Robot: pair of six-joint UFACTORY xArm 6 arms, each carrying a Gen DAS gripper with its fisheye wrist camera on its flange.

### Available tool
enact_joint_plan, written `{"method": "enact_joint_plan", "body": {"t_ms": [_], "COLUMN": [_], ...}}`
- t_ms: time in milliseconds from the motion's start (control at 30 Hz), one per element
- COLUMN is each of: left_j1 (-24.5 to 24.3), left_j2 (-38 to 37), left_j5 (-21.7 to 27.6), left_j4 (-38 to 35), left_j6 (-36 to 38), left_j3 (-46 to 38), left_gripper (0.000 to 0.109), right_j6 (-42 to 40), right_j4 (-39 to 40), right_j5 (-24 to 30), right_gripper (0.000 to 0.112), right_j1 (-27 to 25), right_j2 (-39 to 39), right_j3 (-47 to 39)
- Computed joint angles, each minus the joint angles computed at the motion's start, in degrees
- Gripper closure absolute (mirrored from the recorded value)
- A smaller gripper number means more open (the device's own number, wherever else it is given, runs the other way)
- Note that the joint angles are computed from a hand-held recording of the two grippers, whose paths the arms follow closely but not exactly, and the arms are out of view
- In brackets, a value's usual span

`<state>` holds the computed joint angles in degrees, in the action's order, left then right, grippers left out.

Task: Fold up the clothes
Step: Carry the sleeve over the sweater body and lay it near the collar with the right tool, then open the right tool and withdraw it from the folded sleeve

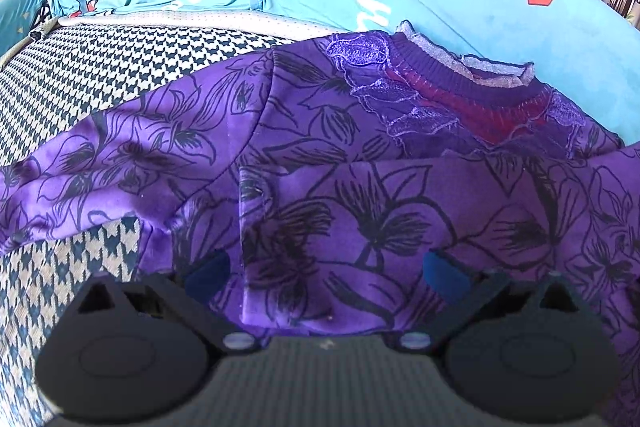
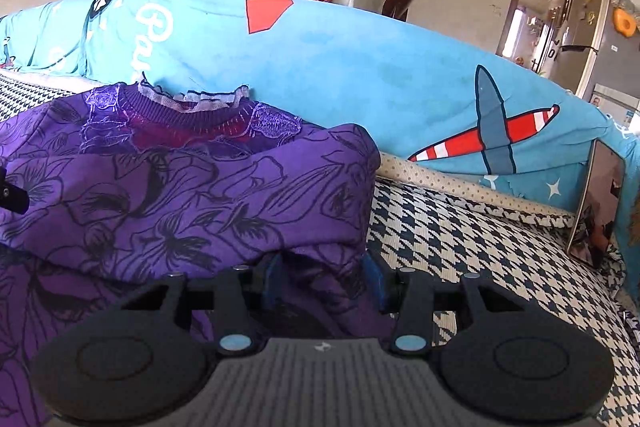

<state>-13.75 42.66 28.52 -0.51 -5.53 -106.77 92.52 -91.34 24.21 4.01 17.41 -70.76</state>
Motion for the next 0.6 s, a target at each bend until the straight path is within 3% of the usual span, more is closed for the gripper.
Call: {"method": "enact_joint_plan", "body": {"t_ms": [167, 333, 433, 533, 600], "left_j1": [0.04, 0.07, 0.22, 0.23, 0.16], "left_j2": [2.1, 2.7, 2.94, 3.0, 2.86], "left_j5": [1.97, 2.25, 3.04, 3.49, 4.07], "left_j4": [2.65, 6.12, 7.83, 7.85, 7.85], "left_j6": [-3.35, -6.83, -9.18, -9.45, -9.61], "left_j3": [-2.61, -3.48, -4.18, -4.45, -4.56], "left_gripper": [0.006, 0.006, 0.006, 0.006, 0.006], "right_j6": [2.04, 5.62, 3.24, 6.28, 8.27], "right_j4": [2.28, 2.73, 8.95, 12.81, 11.07], "right_j5": [7.51, 6.63, 14.42, 13.29, 12.13], "right_gripper": [0.068, 0.066, 0.067, 0.068, 0.068], "right_j1": [1.35, -0.51, 0.08, -2.72, -3.47], "right_j2": [0.28, -3.02, -3.06, -5.4, -7.14], "right_j3": [-0.53, 2.58, 2.94, 5.05, 6.54]}}
